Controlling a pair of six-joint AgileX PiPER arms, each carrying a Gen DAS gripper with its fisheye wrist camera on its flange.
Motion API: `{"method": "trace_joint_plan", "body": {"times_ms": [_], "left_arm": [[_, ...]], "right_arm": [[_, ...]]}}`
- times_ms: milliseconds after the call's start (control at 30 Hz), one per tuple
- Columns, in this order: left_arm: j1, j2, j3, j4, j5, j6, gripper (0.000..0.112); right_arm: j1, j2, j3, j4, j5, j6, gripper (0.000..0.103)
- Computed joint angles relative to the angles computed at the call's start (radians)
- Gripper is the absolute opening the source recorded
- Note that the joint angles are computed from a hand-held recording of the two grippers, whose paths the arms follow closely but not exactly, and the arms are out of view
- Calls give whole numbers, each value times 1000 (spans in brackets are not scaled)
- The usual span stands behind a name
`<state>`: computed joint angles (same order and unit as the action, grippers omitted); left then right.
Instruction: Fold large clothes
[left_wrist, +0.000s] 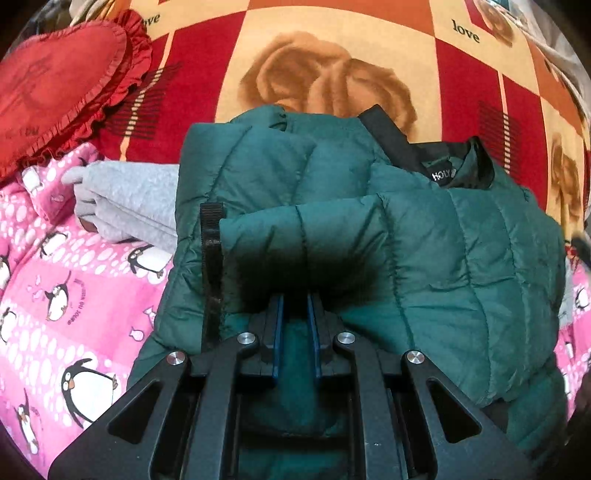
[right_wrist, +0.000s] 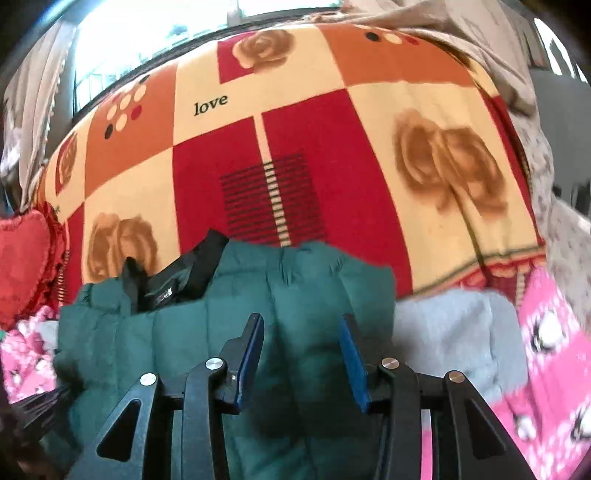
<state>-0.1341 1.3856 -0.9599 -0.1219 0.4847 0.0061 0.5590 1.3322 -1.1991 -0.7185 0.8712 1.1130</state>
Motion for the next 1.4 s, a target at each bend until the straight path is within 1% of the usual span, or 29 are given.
{"method": "trace_joint_plan", "body": {"times_ms": [67,133,167,200,267,333,367,433,500,567,600,633,700,733,767,800,867,933,1000,1033,1067,1133,1167,1200,1267,1300,1333,1367,1400], "left_arm": [[-18,-1,11,47,-11,-44,12],[-22,3,10,43,-9,-38,12],[-19,7,8,19,-6,-9,12],[-19,11,6,8,-6,6,12],[-25,19,3,30,-4,-14,12],[-13,26,-6,-1,8,14,12],[-5,26,-8,-22,13,34,12],[17,3,-8,-79,18,74,11],[51,-49,12,-200,-11,177,11],[78,-96,35,-319,-57,288,12],[82,-103,37,-331,-72,298,12],[82,-96,31,-308,-68,275,12],[83,-42,0,-229,-28,200,12],[85,-5,-23,-200,4,173,12],[95,34,-48,-211,43,181,12],[99,39,-53,-222,55,189,12],[96,28,-45,-223,48,188,12],[93,23,-45,-216,45,186,12],[113,-2,-39,-274,48,233,11],[127,-29,-28,-323,50,275,11],[146,-58,-19,-398,56,343,11],[179,-126,-1,-560,90,496,12],[181,-157,7,-617,113,557,12],[176,-167,7,-635,130,587,12],[123,-151,-1,-575,160,567,14],[83,-107,-25,-496,189,512,18],[44,-53,-48,-404,222,447,18],[21,-25,-45,-352,217,414,18],[12,-25,-35,-340,199,415,18]], "right_arm": [[-101,44,24,87,-76,-63,40],[-184,89,79,185,-165,-115,40],[-205,101,104,201,-206,-121,40],[-209,106,108,189,-217,-114,40],[-204,128,75,184,-185,-134,40],[-196,133,62,188,-170,-145,41],[-185,128,46,178,-139,-128,41],[-134,102,18,107,-65,-48,41],[-52,88,-31,28,-17,20,41],[18,111,-97,26,-7,-15,41],[51,128,-122,23,-6,-27,41],[85,152,-143,21,-20,-39,41],[103,190,-141,73,-91,-96,41],[112,217,-140,92,-98,-113,41],[116,257,-148,106,-83,-124,41],[110,282,-157,125,-81,-132,41],[74,287,-173,195,-109,-166,41],[77,266,-184,178,-73,-149,41],[104,220,-173,135,-29,-117,41],[111,194,-166,129,-21,-110,41],[127,153,-123,111,-24,-79,41],[158,90,-85,103,3,-53,41],[175,63,-61,100,11,-44,41],[192,58,-53,120,22,-55,42],[184,53,-41,211,33,-125,42],[168,70,-33,274,31,-167,42],[161,80,-22,300,29,-177,42],[156,82,-17,310,29,-177,42],[163,70,-19,301,45,-163,42]]}}
